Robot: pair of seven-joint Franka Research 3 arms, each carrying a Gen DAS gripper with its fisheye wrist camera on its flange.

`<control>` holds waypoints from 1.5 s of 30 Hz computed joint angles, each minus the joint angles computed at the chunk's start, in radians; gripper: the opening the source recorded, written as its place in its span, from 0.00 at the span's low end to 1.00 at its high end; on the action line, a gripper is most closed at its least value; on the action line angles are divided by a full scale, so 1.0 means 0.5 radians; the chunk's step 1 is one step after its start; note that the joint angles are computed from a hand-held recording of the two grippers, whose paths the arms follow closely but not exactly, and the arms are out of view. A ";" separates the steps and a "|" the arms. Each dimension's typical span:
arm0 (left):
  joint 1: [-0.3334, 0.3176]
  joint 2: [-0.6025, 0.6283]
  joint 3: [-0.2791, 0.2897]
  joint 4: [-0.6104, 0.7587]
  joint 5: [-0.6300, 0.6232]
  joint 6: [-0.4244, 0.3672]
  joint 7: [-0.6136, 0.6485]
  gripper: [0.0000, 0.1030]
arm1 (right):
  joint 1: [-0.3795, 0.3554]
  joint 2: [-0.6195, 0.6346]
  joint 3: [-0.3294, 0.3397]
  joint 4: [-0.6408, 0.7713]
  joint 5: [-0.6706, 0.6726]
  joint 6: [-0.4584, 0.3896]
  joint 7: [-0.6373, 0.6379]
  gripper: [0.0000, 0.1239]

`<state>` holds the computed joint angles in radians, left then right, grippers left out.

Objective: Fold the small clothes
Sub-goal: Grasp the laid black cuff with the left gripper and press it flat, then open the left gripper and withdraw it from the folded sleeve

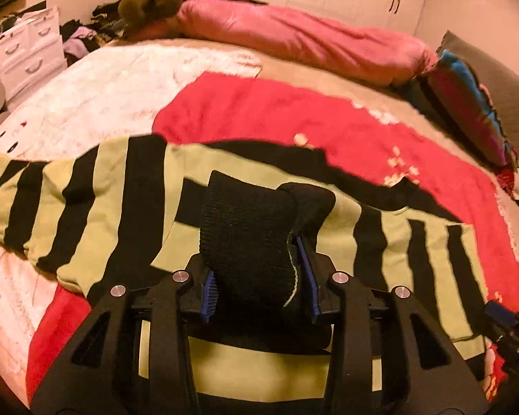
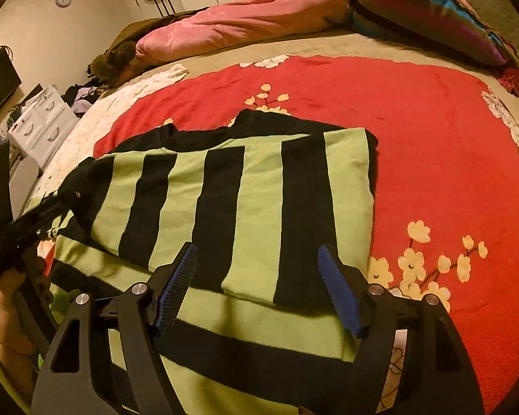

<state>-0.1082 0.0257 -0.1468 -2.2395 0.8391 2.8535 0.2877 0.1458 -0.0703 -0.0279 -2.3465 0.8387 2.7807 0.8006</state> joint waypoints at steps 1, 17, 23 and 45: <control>0.001 0.005 0.001 -0.004 -0.006 0.002 0.007 0.32 | 0.003 0.003 0.007 0.000 -0.011 0.026 0.018 0.58; 0.073 -0.151 -0.022 -0.073 0.095 -0.138 -0.046 0.64 | -0.024 0.137 0.047 0.074 -0.384 0.129 0.403 0.58; 0.092 -0.138 -0.013 -0.104 -0.052 -0.064 0.050 0.64 | -0.034 0.111 0.039 0.050 -0.333 0.124 0.397 0.58; -0.007 0.109 -0.031 0.036 -0.216 -0.081 0.316 0.53 | -0.026 0.254 0.034 0.160 -0.586 0.095 0.549 0.58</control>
<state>-0.1118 0.0803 -0.1622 -2.2216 0.7309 2.8132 0.4457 0.1326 0.0566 -0.0109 -2.2665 0.5458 2.8281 1.0753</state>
